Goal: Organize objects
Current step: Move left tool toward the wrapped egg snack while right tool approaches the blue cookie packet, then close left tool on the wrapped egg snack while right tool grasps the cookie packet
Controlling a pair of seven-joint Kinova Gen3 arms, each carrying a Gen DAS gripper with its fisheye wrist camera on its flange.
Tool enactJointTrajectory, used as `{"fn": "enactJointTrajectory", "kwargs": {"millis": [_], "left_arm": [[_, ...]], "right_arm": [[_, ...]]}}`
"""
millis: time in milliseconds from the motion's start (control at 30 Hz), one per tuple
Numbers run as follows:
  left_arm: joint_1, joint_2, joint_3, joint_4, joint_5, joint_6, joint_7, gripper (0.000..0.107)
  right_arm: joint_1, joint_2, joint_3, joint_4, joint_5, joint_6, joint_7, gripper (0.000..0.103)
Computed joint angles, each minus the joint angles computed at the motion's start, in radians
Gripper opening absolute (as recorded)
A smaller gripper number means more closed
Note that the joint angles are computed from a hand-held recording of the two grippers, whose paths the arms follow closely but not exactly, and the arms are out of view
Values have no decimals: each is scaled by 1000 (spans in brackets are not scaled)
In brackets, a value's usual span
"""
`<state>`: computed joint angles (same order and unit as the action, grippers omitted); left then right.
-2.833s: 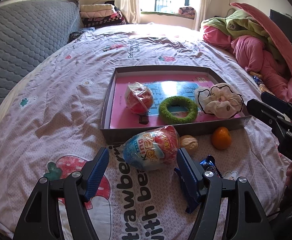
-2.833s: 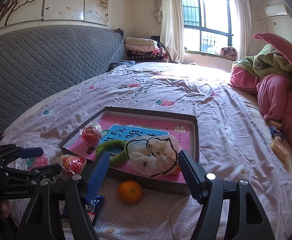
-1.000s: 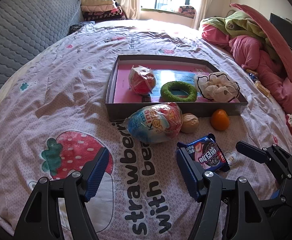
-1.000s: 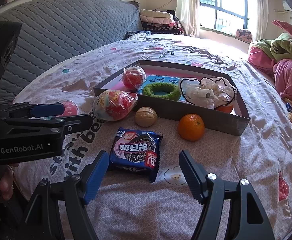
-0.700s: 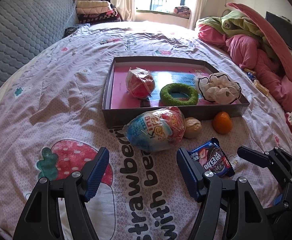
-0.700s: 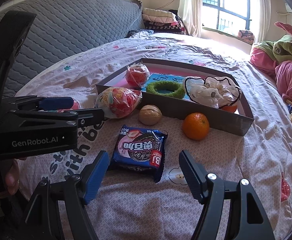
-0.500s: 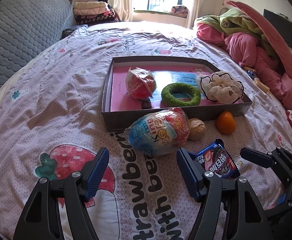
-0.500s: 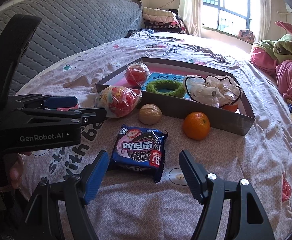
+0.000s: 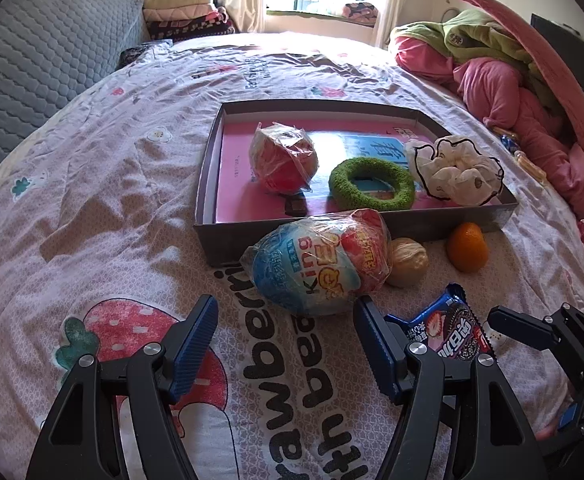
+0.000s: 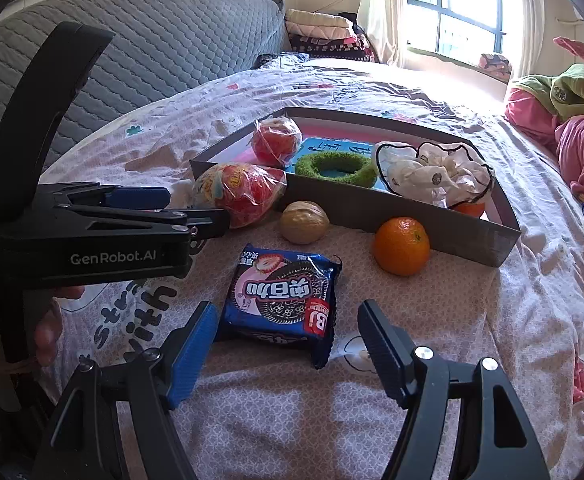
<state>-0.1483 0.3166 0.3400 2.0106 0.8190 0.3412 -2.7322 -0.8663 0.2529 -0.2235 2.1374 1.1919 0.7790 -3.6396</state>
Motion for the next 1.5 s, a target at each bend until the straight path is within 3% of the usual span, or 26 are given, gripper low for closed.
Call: {"fn": "enactJointTrajectory", "kwargs": {"millis": [367, 500, 833, 1200, 1267, 1500], "left_arm": [[17, 31, 21, -21, -41, 0, -9, 73], [38, 36, 33, -21, -72, -49, 7, 73], [25, 96, 40, -95, -135, 31, 105, 73], [17, 110, 48, -109, -137, 57, 107, 62], [17, 110, 48, -110, -132, 61, 106, 56], [20, 110, 35, -116, -120, 82, 101, 56]], "right_arm": [[8, 10, 7, -5, 0, -24, 11, 72], [8, 15, 11, -5, 2, -35, 12, 72], [20, 33, 27, -28, -25, -57, 34, 72], [-7, 81, 59, -93, -101, -7, 81, 72], [-9, 87, 63, -101, -114, -2, 101, 72], [-20, 79, 72, -76, -83, -22, 71, 60]]}}
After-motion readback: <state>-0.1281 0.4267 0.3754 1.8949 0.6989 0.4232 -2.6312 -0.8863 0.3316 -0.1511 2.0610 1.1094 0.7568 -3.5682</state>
